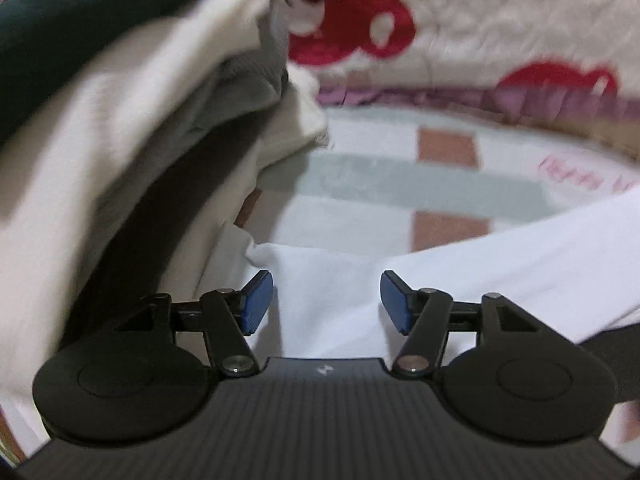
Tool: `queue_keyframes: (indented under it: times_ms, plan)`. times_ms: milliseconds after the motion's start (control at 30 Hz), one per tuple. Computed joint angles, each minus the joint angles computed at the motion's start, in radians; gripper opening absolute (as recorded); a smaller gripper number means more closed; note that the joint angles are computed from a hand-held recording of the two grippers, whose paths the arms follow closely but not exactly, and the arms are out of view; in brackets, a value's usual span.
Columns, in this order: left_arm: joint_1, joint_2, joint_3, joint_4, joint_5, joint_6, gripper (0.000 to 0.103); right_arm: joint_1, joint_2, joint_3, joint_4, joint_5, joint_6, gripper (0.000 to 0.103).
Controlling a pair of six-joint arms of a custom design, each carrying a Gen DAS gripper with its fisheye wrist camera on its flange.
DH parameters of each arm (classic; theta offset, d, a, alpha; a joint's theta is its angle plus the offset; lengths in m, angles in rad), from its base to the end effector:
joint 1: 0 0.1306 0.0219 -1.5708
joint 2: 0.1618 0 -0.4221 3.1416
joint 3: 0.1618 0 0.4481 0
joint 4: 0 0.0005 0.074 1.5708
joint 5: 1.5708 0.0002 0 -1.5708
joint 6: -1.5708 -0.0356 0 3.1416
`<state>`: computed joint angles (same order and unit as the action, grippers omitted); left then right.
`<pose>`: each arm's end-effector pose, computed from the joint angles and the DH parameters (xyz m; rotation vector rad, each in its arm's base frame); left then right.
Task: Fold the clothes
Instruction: 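Lay the sleeve down and open the left tool while the right tool hovers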
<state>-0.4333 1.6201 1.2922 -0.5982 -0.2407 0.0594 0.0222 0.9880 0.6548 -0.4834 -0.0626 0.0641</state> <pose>0.5476 -0.2445 0.3121 0.3595 2.4351 0.0881 0.3476 0.0094 0.2893 -0.1325 2.3823 0.0549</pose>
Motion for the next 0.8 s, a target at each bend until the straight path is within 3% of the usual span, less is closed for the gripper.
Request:
queue_keyframes:
  times_ms: [67,167,333,400,467,533,567,600,633,667,800]
  plan:
    - [0.004,0.027,0.016,-0.013,-0.031,-0.012,0.059,-0.001,0.0,-0.004,0.011,-0.002,-0.004,0.045]
    - [0.014,0.023,-0.004,0.021,-0.017,-0.02,0.058,-0.001,-0.005,-0.012,0.026,-0.002,0.011,0.045]
    - [0.029,0.022,-0.005,0.011,0.061,-0.008,0.058,-0.01,-0.008,-0.02,0.046,-0.015,0.028,0.046]
    - [0.038,0.028,0.007,-0.017,0.094,0.014,0.067,-0.013,-0.006,-0.022,0.053,-0.02,0.023,0.048]
    - [0.046,0.032,0.009,-0.027,0.116,0.041,0.069,-0.017,-0.008,-0.026,0.058,-0.03,0.014,0.05]
    - [0.051,0.024,-0.009,0.012,0.133,0.046,0.068,-0.021,-0.011,-0.031,0.066,-0.04,0.016,0.05]
    - [0.053,0.02,-0.019,0.033,0.141,0.048,0.056,-0.023,-0.012,-0.033,0.069,-0.044,0.018,0.05]
    - [0.056,0.017,-0.029,0.055,0.149,0.05,0.023,-0.025,-0.013,-0.036,0.073,-0.049,0.02,0.05]
    - [0.052,0.007,-0.043,0.08,0.139,0.045,0.008,-0.026,-0.013,-0.037,0.077,-0.05,0.02,0.05]
    - [0.049,-0.004,-0.056,0.105,0.127,0.039,0.003,-0.025,-0.012,-0.038,0.08,-0.048,0.018,0.05]
    - [0.032,-0.036,-0.092,0.208,0.074,-0.006,0.003,-0.029,-0.009,-0.038,0.089,-0.064,0.001,0.055]
